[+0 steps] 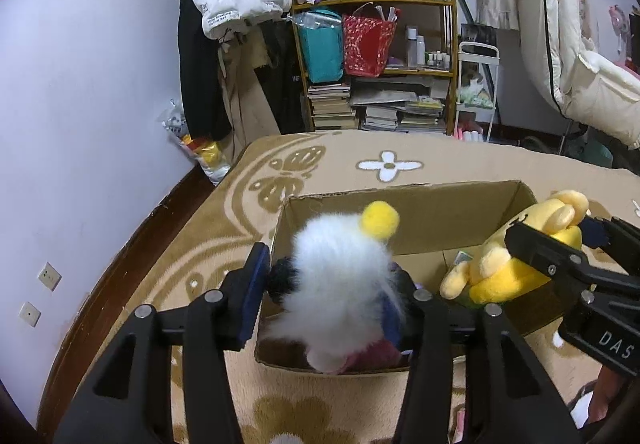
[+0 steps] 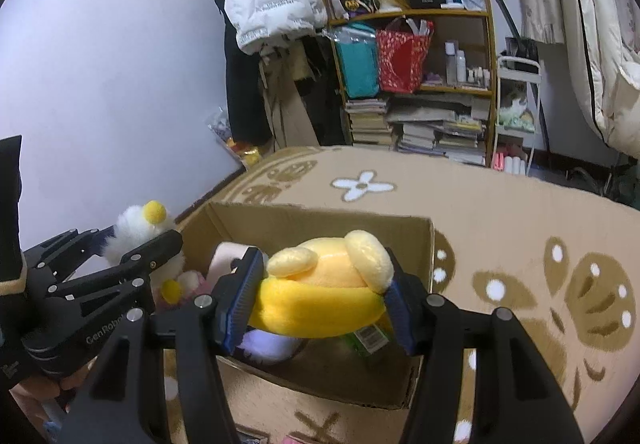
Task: Organize soft objects
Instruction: 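Carry both plushes over the box and open both tools to drop them, then move both tools back toward the tissue pack and pink roll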
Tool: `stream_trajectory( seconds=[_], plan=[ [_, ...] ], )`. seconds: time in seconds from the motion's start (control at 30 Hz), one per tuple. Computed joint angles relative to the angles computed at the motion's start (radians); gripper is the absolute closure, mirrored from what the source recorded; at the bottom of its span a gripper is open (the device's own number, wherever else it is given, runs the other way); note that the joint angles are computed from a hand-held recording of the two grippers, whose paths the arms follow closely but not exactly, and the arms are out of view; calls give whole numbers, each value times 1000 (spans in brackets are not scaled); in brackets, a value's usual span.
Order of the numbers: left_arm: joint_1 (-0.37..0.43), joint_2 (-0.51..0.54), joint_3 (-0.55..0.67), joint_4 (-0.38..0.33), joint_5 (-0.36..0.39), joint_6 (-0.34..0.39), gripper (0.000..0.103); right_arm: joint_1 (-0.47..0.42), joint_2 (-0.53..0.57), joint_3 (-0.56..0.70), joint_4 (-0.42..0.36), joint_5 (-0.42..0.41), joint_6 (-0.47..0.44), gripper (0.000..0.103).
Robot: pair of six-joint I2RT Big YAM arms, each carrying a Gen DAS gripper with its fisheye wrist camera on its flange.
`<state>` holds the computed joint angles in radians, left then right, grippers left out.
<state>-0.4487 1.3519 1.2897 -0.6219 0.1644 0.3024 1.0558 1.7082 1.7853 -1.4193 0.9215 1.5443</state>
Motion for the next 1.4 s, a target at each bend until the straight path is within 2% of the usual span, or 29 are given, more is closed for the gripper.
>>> stream_trajectory(
  seconds=[0.07,0.23,0.27,0.33,0.4,0.53,0.73,1.0,1.17,1.4],
  plan=[
    [-1,0,-3,5,-11,-6,46,-3,2,-6,4,-14,4,41],
    [5,-10,-14,25,-22,-16,22,-8,8,-8,-8,-45,22,35],
    [6,-13,-16,29,-26,-19,20,-8,10,-8,-18,-48,34,35],
    [8,-15,-15,26,-35,-22,9,-9,2,-18,-13,-52,41,35],
    [10,-20,-14,24,-43,-27,4,-6,1,-16,-23,-49,56,33],
    [17,-26,-9,11,-54,-27,1,5,5,1,-64,-28,106,13],
    [38,-35,5,-32,-49,-37,1,26,11,32,-112,-21,146,1],
    [78,-73,9,-105,-16,-43,1,59,41,90,-173,-33,185,0],
    [89,-115,-11,-147,-22,-11,1,81,71,145,-202,-46,176,0],
    [94,-157,-36,-198,-27,26,1,115,121,219,-258,-61,209,0]
  ],
)
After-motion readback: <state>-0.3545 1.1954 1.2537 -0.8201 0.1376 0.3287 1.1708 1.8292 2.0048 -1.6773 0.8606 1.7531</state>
